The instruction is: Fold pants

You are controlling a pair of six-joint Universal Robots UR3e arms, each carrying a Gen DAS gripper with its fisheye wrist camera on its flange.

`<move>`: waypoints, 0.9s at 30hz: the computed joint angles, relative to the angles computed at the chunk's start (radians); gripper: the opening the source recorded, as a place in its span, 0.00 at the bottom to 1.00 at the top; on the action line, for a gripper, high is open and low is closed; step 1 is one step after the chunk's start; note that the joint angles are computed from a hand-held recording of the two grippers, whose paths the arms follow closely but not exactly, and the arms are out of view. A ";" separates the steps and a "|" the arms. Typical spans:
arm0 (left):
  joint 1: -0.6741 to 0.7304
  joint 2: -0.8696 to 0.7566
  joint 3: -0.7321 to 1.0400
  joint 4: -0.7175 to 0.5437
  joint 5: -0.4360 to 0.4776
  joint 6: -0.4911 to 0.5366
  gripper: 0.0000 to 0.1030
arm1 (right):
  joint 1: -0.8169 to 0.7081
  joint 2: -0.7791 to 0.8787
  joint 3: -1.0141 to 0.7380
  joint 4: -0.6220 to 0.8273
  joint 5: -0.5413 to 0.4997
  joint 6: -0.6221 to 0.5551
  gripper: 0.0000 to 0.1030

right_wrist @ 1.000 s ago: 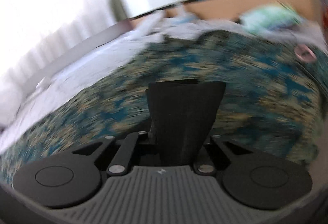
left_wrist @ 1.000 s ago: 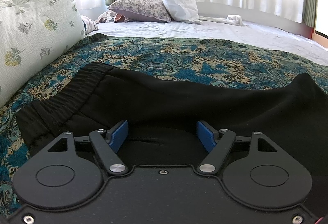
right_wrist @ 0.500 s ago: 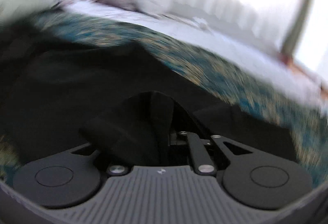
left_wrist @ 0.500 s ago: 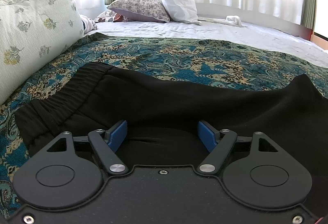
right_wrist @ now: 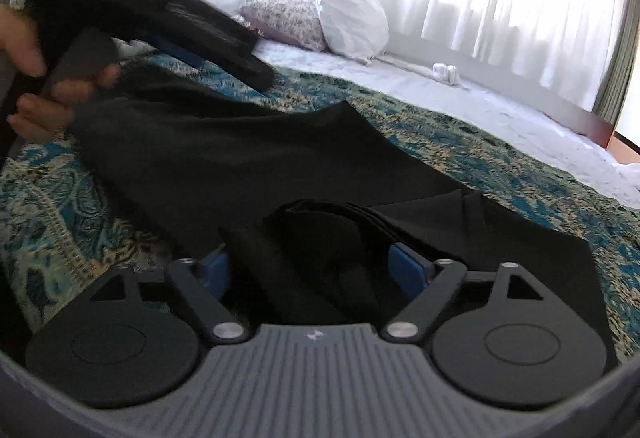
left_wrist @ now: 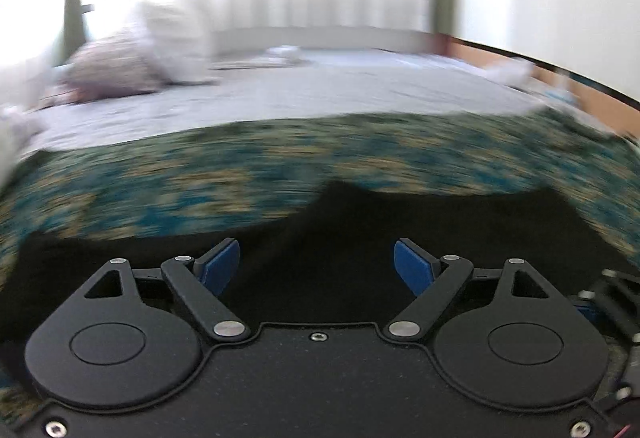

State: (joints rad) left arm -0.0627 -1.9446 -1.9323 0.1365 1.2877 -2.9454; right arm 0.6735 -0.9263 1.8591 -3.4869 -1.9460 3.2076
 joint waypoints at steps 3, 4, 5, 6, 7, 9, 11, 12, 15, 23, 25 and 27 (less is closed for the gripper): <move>-0.094 -0.042 0.058 -0.026 0.002 0.025 0.82 | -0.008 -0.074 0.158 -0.117 0.028 0.017 0.92; -0.124 -0.057 0.059 -0.013 0.016 0.030 0.82 | -0.011 -0.094 0.208 -0.155 0.030 0.021 0.94; -0.157 -0.080 0.080 -0.016 0.036 0.040 0.82 | -0.011 -0.117 0.258 -0.189 0.026 0.025 0.96; -0.188 -0.098 0.086 -0.009 0.058 0.045 0.82 | -0.014 -0.137 0.304 -0.223 0.019 0.028 0.97; -0.214 -0.116 0.087 0.002 0.079 0.054 0.82 | -0.023 -0.158 0.353 -0.259 0.013 0.029 0.98; -0.269 -0.144 0.093 0.012 0.136 0.068 0.82 | -0.028 -0.186 0.433 -0.329 -0.020 0.044 0.99; -0.314 -0.174 0.097 0.025 0.199 0.086 0.82 | -0.048 -0.199 0.501 -0.403 -0.059 0.070 0.99; -0.337 -0.190 0.100 0.030 0.239 0.097 0.82 | -0.059 -0.201 0.520 -0.425 -0.080 0.087 0.99; -0.361 -0.199 0.041 0.076 0.311 0.127 0.82 | -0.082 -0.198 0.545 -0.441 -0.197 0.173 1.00; -0.281 -0.071 -0.177 0.138 0.281 0.043 0.84 | -0.126 -0.049 0.322 -0.204 -0.363 0.202 1.00; -0.259 -0.030 -0.208 0.134 0.272 0.043 0.84 | -0.102 0.005 0.296 -0.209 -0.387 0.182 1.00; -0.241 0.018 -0.225 0.122 0.244 0.036 0.84 | -0.081 0.063 0.288 -0.302 -0.395 0.159 1.00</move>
